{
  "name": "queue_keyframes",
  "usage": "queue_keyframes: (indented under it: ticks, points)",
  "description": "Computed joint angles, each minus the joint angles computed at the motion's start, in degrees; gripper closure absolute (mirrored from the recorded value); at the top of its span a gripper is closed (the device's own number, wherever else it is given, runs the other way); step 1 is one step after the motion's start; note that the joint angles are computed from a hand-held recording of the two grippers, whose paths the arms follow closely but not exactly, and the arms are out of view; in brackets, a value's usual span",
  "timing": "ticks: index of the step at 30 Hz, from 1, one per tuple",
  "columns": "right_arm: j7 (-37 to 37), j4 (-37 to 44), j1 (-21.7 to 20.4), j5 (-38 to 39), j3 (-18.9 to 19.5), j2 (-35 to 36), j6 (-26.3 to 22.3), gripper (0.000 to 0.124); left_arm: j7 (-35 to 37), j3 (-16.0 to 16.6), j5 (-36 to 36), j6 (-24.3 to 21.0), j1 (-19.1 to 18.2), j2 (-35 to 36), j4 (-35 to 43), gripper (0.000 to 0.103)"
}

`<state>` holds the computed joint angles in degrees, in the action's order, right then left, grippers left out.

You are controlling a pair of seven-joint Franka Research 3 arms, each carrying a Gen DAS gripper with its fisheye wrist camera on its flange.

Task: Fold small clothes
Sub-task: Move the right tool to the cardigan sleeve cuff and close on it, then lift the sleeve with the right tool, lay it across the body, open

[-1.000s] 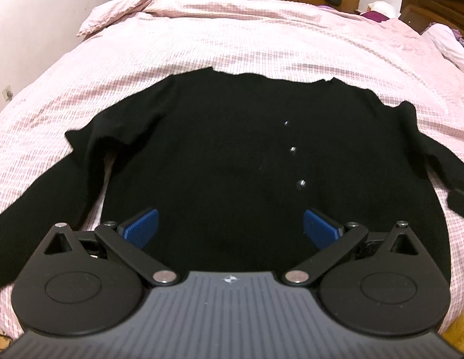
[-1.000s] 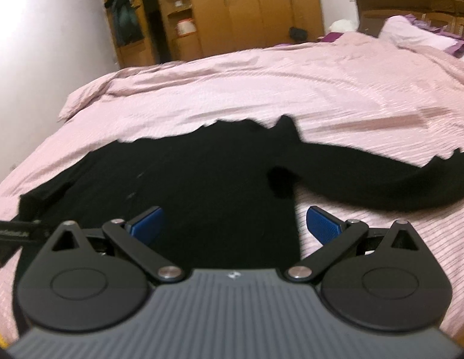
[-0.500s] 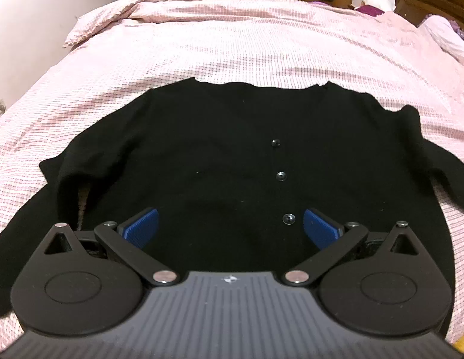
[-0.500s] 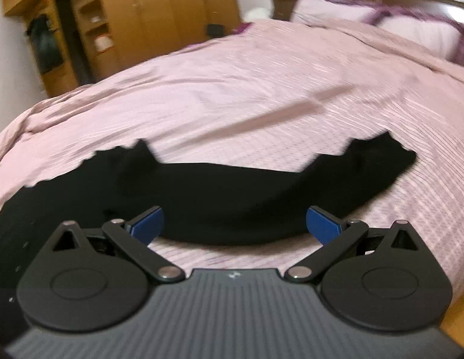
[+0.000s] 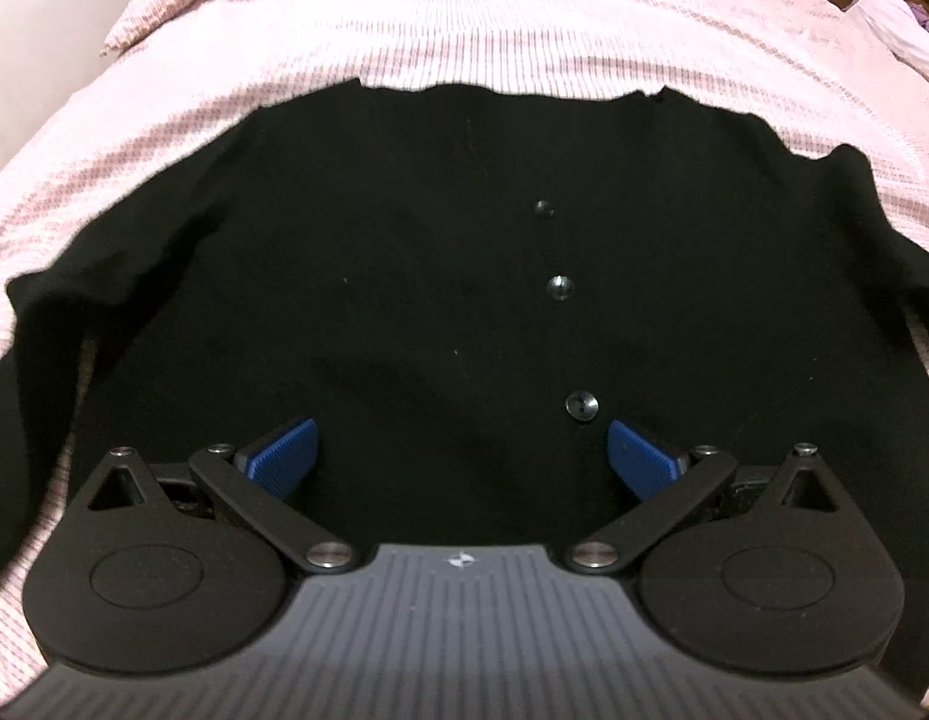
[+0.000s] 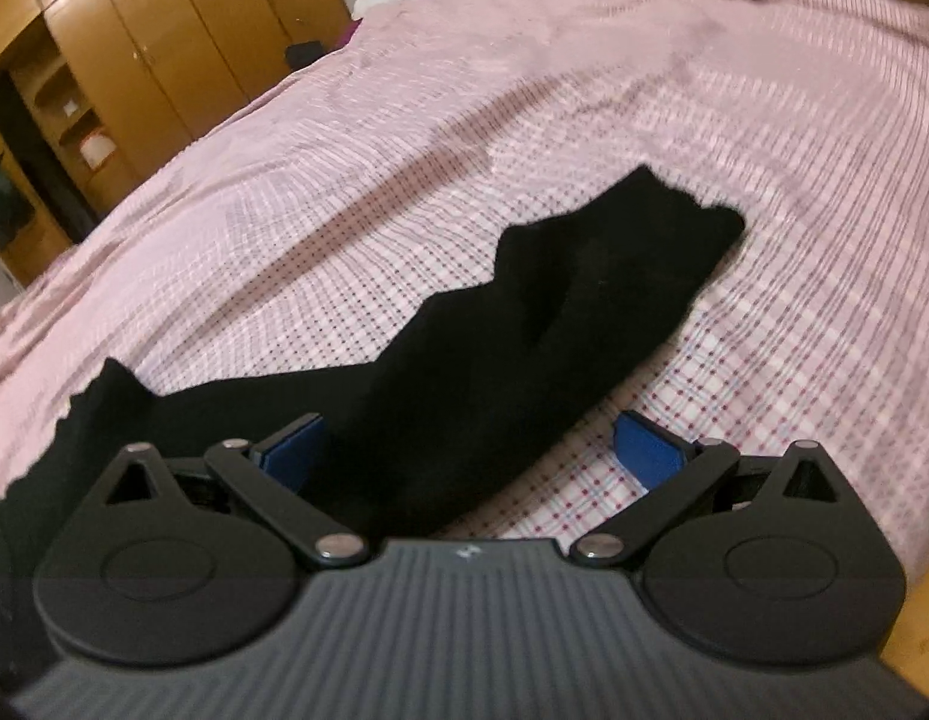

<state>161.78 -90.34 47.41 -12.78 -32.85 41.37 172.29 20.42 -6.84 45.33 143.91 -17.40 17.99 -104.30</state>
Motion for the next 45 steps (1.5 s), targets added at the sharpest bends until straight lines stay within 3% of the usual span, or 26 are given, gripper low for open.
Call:
queue_keyframes:
  ticks: [9,15,19,20,22,27,30,32,34,35,39,45]
  points:
    - [3.6,-0.6,3.8,7.0,-6.8,5.3,11.5,0.022,-2.0,0.7,3.1,0.5,-0.8,1.4,0.1,0.000]
    - [2.2,1.2,3.7,13.0,-7.7,7.9,13.1,0.056,-3.7,1.1,4.3,1.6,-0.9,1.4,-0.5,0.000]
    - [-0.9,-0.4,3.3,15.4,-6.3,6.4,13.8,0.104,-4.9,1.3,6.0,2.2,-1.1,1.1,-1.1,0.000]
    - [-1.6,-1.4,3.0,16.1,-5.7,5.7,15.1,0.106,-5.4,1.4,6.6,2.3,-1.3,0.9,-1.4,0.000]
    - [-2.4,-3.3,5.7,18.1,-8.4,5.6,15.8,0.111,-5.8,1.3,7.5,2.3,-1.4,0.6,-1.7,0.000]
    - [-4.9,-10.0,15.2,23.6,-18.5,5.7,16.8,0.112,-4.8,0.7,6.7,2.4,-0.7,-0.1,-2.1,0.000]
    - [-7.0,-13.1,18.8,26.2,-21.7,5.7,16.1,0.112,-4.1,0.5,6.0,2.7,-0.3,-0.6,-2.5,0.000]
    - [-8.4,-14.1,18.5,27.5,-20.7,4.9,14.7,0.111,-4.0,0.4,5.8,2.7,-0.2,-0.8,-2.6,0.000]
    - [-10.1,-14.2,14.9,28.3,-16.1,3.0,14.3,0.110,-3.7,0.3,5.5,2.4,-0.2,-1.0,-2.6,0.000]
    - [-10.8,-14.2,12.4,29.0,-13.0,2.1,15.4,0.110,-3.4,0.2,5.4,2.2,-0.2,-1.0,-2.5,0.000]
    - [-12.8,-13.9,8.8,31.8,-8.9,2.1,19.3,0.111,-3.0,0.1,5.6,1.7,-0.2,-2.1,-3.0,0.000]
    - [-17.9,-8.8,8.7,34.4,-10.0,4.3,14.3,0.095,-3.7,-0.2,8.1,-0.3,0.1,-4.8,-4.8,0.000]
